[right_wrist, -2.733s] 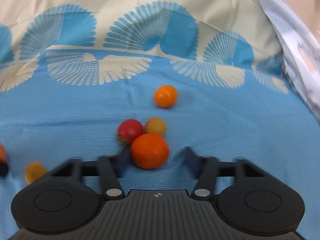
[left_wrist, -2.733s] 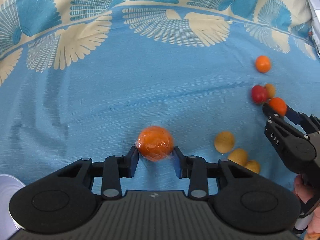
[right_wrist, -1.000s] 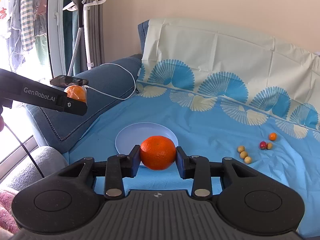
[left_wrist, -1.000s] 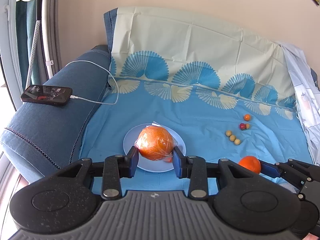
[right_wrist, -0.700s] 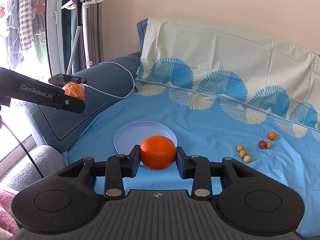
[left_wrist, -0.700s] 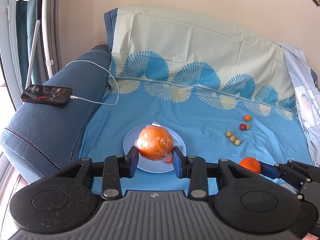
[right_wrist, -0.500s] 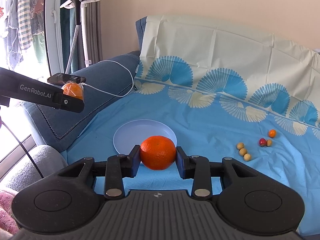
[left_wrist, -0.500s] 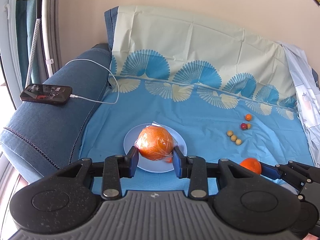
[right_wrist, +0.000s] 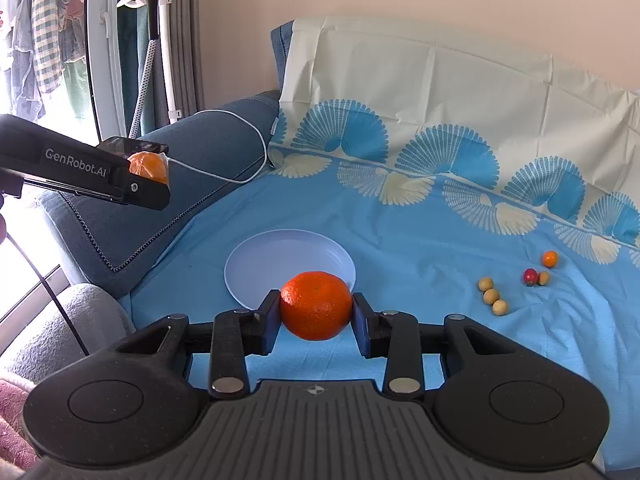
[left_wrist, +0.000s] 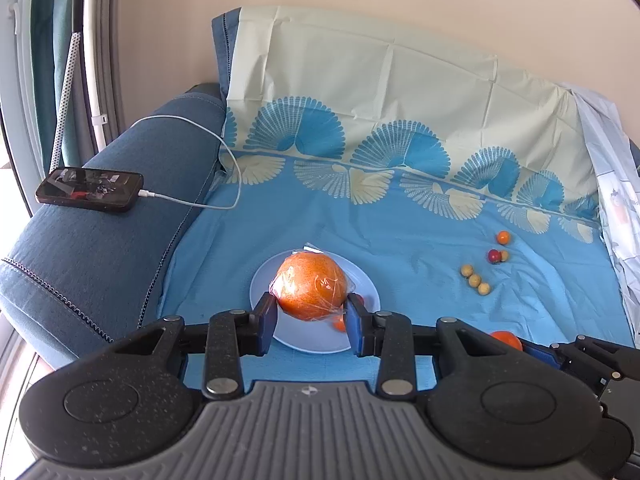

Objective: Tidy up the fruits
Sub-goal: 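Carry the wrapped orange with the left tool over the plate while the right tool carries the tangerine, then lower and release the wrapped orange with the left tool while the right tool releases the tangerine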

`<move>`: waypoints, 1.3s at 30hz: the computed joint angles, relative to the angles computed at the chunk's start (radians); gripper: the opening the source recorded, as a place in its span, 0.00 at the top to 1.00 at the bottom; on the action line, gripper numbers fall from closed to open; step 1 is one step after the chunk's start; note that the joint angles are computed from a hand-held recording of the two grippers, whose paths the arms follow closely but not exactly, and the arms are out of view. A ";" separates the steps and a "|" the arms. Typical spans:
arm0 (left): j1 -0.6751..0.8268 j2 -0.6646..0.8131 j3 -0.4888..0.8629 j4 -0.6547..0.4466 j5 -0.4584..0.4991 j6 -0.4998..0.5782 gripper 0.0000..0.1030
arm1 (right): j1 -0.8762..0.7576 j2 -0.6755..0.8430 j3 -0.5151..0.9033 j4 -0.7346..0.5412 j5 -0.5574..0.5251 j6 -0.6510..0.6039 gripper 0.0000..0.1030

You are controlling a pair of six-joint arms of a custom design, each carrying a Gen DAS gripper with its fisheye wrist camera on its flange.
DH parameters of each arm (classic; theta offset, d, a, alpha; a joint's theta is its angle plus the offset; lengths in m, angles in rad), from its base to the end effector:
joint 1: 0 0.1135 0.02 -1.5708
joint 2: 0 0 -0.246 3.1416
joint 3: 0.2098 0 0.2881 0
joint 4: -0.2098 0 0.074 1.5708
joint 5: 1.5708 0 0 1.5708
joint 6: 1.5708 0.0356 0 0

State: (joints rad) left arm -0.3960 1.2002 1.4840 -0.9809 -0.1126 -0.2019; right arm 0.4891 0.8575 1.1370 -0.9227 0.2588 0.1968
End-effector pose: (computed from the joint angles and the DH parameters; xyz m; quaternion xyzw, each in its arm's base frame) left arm 0.2492 -0.0999 0.4091 0.0640 0.9027 -0.0757 0.4187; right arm 0.1809 0.0860 0.3699 -0.0720 0.8858 0.0405 0.4566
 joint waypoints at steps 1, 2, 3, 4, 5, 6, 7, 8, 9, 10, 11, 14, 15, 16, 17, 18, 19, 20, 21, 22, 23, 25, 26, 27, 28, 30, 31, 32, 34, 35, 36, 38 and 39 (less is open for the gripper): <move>0.006 0.009 0.005 0.004 0.003 0.003 0.61 | -0.001 0.009 0.003 0.002 -0.001 0.003 0.63; 0.010 0.019 0.013 0.006 0.004 0.004 0.61 | -0.007 0.015 0.005 0.005 -0.007 0.002 0.63; 0.015 0.026 0.017 0.009 0.006 0.006 0.61 | -0.012 0.022 0.006 0.009 -0.010 0.001 0.63; 0.021 0.033 0.021 0.011 0.010 0.008 0.61 | -0.016 0.027 0.007 0.012 -0.014 -0.001 0.63; 0.027 0.041 0.025 0.013 0.014 0.009 0.61 | -0.018 0.035 0.009 0.016 -0.016 -0.002 0.63; 0.033 0.050 0.029 0.015 0.017 0.010 0.61 | -0.018 0.039 0.008 0.018 -0.015 0.000 0.63; 0.040 0.059 0.035 0.017 0.020 0.011 0.61 | -0.020 0.046 0.010 0.023 -0.018 -0.002 0.63; 0.047 0.069 0.040 0.018 0.025 0.011 0.61 | -0.022 0.055 0.012 0.028 -0.020 -0.003 0.63; 0.052 0.078 0.045 0.019 0.029 0.010 0.61 | -0.025 0.064 0.016 0.032 -0.022 -0.004 0.63; 0.059 0.087 0.049 0.019 0.035 0.008 0.61 | -0.028 0.075 0.019 0.037 -0.026 -0.004 0.63; 0.062 0.094 0.051 0.020 0.036 0.006 0.61 | -0.031 0.085 0.023 0.041 -0.031 -0.005 0.63; 0.073 0.110 0.051 0.028 0.041 0.005 0.61 | -0.036 0.111 0.030 0.055 -0.046 -0.013 0.63; 0.076 0.119 0.053 0.029 0.044 0.005 0.61 | -0.037 0.121 0.033 0.060 -0.051 -0.016 0.63; 0.077 0.127 0.055 0.029 0.044 0.003 0.61 | -0.039 0.130 0.035 0.065 -0.055 -0.019 0.63; 0.082 0.139 0.062 0.029 0.047 0.004 0.61 | -0.042 0.144 0.039 0.072 -0.061 -0.022 0.63; 0.085 0.151 0.067 0.031 0.049 0.004 0.61 | -0.045 0.156 0.042 0.077 -0.066 -0.023 0.63; 0.088 0.162 0.072 0.034 0.049 0.004 0.61 | -0.048 0.167 0.046 0.082 -0.072 -0.024 0.63; 0.088 0.173 0.078 0.038 0.048 0.004 0.61 | -0.051 0.179 0.050 0.087 -0.077 -0.024 0.63; 0.091 0.185 0.083 0.043 0.049 0.005 0.61 | -0.054 0.190 0.054 0.093 -0.080 -0.025 0.63; 0.094 0.198 0.090 0.047 0.052 0.008 0.61 | -0.058 0.201 0.057 0.100 -0.084 -0.027 0.63; 0.098 0.213 0.100 0.050 0.056 0.011 0.61 | -0.062 0.214 0.062 0.106 -0.089 -0.027 0.63; 0.105 0.246 0.120 0.056 0.062 0.013 0.61 | -0.072 0.243 0.072 0.121 -0.100 -0.026 0.63; 0.106 0.261 0.128 0.059 0.062 0.014 0.61 | -0.077 0.256 0.077 0.127 -0.104 -0.027 0.63; 0.106 0.275 0.135 0.064 0.060 0.014 0.61 | -0.080 0.272 0.082 0.137 -0.107 -0.027 0.63; 0.107 0.289 0.142 0.069 0.060 0.015 0.61 | -0.084 0.285 0.084 0.146 -0.111 -0.028 0.63; 0.110 0.324 0.161 0.073 0.058 0.018 0.61 | -0.091 0.314 0.090 0.167 -0.117 -0.030 0.63; 0.111 0.341 0.170 0.075 0.059 0.018 0.61 | -0.094 0.328 0.093 0.175 -0.120 -0.029 0.63; 0.112 0.359 0.177 0.078 0.060 0.021 0.61 | -0.100 0.343 0.095 0.185 -0.125 -0.030 0.63; 0.114 0.396 0.194 0.082 0.061 0.024 0.61 | -0.105 0.379 0.100 0.204 -0.128 -0.032 0.63; 0.117 0.413 0.200 0.087 0.063 0.027 0.61 | -0.108 0.397 0.103 0.208 -0.130 -0.032 0.63; 0.118 0.431 0.208 0.089 0.062 0.029 0.61 | -0.114 0.417 0.109 0.214 -0.134 -0.031 0.63; 0.122 0.467 0.222 0.095 0.065 0.032 0.61 | -0.121 0.452 0.117 0.224 -0.142 -0.034 0.63; 0.123 0.484 0.228 0.098 0.064 0.036 0.61 | -0.125 0.473 0.123 0.229 -0.146 -0.037 0.63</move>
